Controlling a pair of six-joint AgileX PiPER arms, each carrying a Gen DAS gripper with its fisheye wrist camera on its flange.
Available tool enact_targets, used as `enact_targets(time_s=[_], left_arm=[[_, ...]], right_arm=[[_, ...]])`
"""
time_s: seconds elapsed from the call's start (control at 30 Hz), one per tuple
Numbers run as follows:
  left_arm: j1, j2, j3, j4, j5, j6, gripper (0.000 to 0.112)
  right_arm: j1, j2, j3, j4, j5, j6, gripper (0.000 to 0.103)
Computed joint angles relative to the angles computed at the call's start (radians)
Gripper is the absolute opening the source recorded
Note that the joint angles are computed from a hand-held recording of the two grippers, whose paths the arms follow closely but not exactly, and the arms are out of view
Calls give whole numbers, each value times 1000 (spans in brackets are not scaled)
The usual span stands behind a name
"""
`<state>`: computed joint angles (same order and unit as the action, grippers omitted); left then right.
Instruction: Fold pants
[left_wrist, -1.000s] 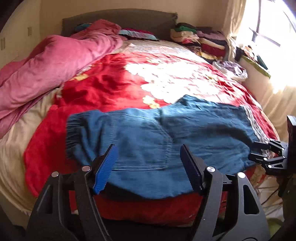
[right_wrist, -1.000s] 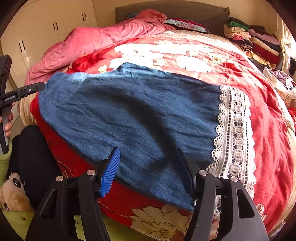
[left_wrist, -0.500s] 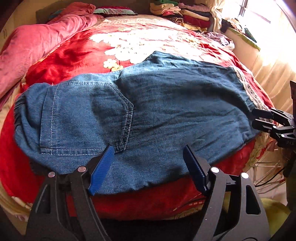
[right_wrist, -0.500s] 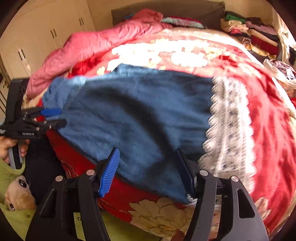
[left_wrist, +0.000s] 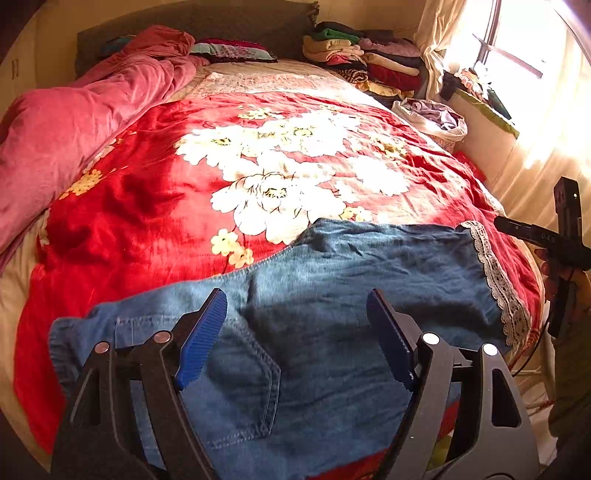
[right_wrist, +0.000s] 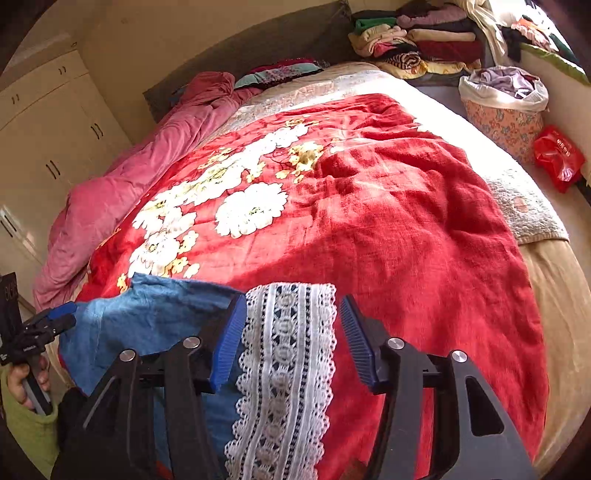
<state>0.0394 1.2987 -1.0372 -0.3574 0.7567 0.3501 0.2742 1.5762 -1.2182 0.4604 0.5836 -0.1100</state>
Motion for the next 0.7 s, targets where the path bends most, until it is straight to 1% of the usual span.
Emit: enact_targets(time_s=[0.1, 0.17, 0.27, 0.33, 0.4, 0.47, 0.5, 0.53, 0.57, 0.6, 0.63, 0.7], left_arm=[[-39, 79, -51, 18, -12, -25, 70], [-59, 130, -83, 17, -22, -33, 70], [-81, 228, -143, 18, -35, -47, 70], [-87, 282, -179, 16, -39, -43, 70], [-92, 343, -220, 15, -46, -45, 70], [-81, 402, -262, -12, -33, -37, 70], [-71, 434, -282, -47, -21, -23, 70], [-66, 450, -293, -75, -10, -5, 66], [-65, 464, -298, -105, -1, 20, 58], [-66, 465, -294, -132, 3, 39, 38], [-60, 462, -285, -187, 16, 80, 23], [-58, 450, -267, -220, 15, 98, 8]], right_arm=[[-26, 81, -61, 53, 39, -62, 46], [-30, 133, -98, 59, 59, -73, 46], [-37, 190, -120, 112, 87, -123, 46], [-30, 199, -104, 136, 73, -165, 40], [-22, 189, -83, 159, 63, -212, 28], [-21, 167, -48, 207, 43, -275, 24], [-21, 156, -36, 221, 33, -294, 21], [-20, 141, -16, 245, 18, -325, 21], [-21, 123, 4, 271, 6, -357, 20], [-23, 103, 25, 301, -7, -395, 19], [-22, 81, 45, 319, -28, -421, 19], [-17, 43, 70, 309, -69, -426, 18]])
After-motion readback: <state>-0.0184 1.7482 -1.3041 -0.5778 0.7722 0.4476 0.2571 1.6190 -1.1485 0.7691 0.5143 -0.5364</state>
